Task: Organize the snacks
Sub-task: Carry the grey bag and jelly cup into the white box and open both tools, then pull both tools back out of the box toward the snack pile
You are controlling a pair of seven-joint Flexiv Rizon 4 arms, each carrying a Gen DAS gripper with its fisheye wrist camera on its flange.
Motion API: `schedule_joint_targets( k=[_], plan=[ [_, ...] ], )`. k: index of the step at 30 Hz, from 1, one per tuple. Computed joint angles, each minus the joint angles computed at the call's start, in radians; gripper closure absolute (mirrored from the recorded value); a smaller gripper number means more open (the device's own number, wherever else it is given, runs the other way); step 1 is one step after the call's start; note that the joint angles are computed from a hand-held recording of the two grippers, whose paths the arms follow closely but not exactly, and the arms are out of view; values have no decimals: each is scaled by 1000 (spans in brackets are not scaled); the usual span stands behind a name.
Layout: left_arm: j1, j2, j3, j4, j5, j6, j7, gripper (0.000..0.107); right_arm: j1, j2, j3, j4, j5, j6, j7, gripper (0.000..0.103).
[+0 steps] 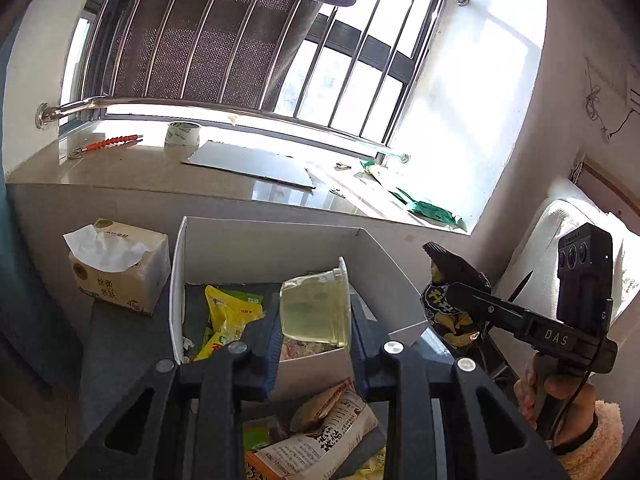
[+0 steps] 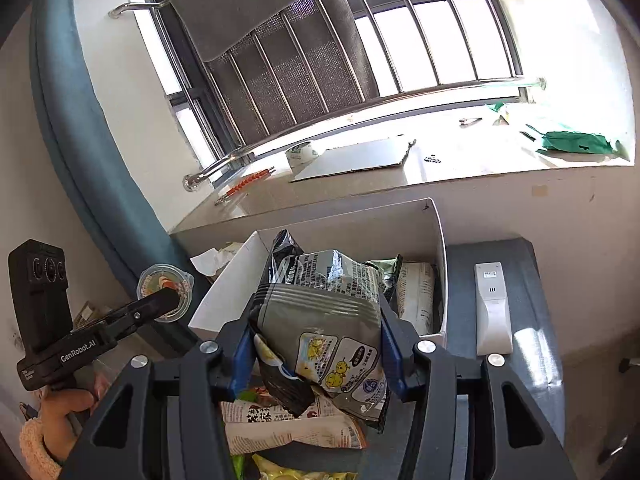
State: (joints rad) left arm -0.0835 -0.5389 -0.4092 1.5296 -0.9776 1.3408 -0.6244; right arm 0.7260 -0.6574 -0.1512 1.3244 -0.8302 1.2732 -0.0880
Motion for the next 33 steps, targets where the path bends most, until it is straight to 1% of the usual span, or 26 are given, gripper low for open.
schedule_joint_targets(
  k=[1,3,5,6,7,8,9,10,12,14,16,19,21,23,26,30,31,33],
  plan=[
    [-23,-30,45,-50,58,-24,-53,74,-21,-31,31,-56,36,-35,-47,46],
    [-47,-88,102,-145,156,-100,-151,74,-40,-85,55,-154,87,-102,-116,46],
    [-67,-134,133,-215,238,-128,-218,74,-58,-135,91,-246,150,-170,-202,45],
    [-71,-150,147,-244,279,-159,-244,74,-57,-152,88,-276,168,-192,-223,39],
    [-78,-165,166,-277,321,-196,-277,68,-58,-169,90,-308,186,-220,-249,32],
    [-85,-170,183,-290,356,-207,-310,46,-60,-181,95,-332,207,-246,-273,12],
    [-87,-171,191,-294,381,-208,-334,28,-56,-180,83,-326,217,-239,-264,1],
    [-82,-168,184,-285,392,-190,-343,5,-49,-172,61,-304,216,-213,-236,0],
    [-54,-153,139,-242,387,-134,-314,4,-38,-150,34,-255,211,-174,-192,0],
    [-29,-136,106,-208,373,-127,-300,4,-28,-134,22,-228,201,-169,-172,0],
    [-26,-120,109,-181,376,-115,-308,4,-7,-114,-16,-188,162,-136,-117,0],
    [0,-79,79,-107,356,-66,-275,4,1,-89,-19,-151,129,-101,-88,0],
    [43,-42,19,-36,300,-27,-215,4,24,-59,-55,-101,76,-57,-29,0],
    [76,-3,-23,36,244,16,-158,4,43,-30,-72,-58,23,-35,11,0],
    [129,57,-97,142,127,70,-41,4,83,23,-120,27,-108,11,121,0],
    [187,145,-196,276,-85,134,172,4,128,94,-173,138,-316,74,308,0],
    [201,167,-228,306,-160,157,242,4,136,110,-179,161,-365,81,349,0],
    [220,213,-274,358,-310,167,378,4,150,141,-181,206,-456,75,421,0]
  ],
)
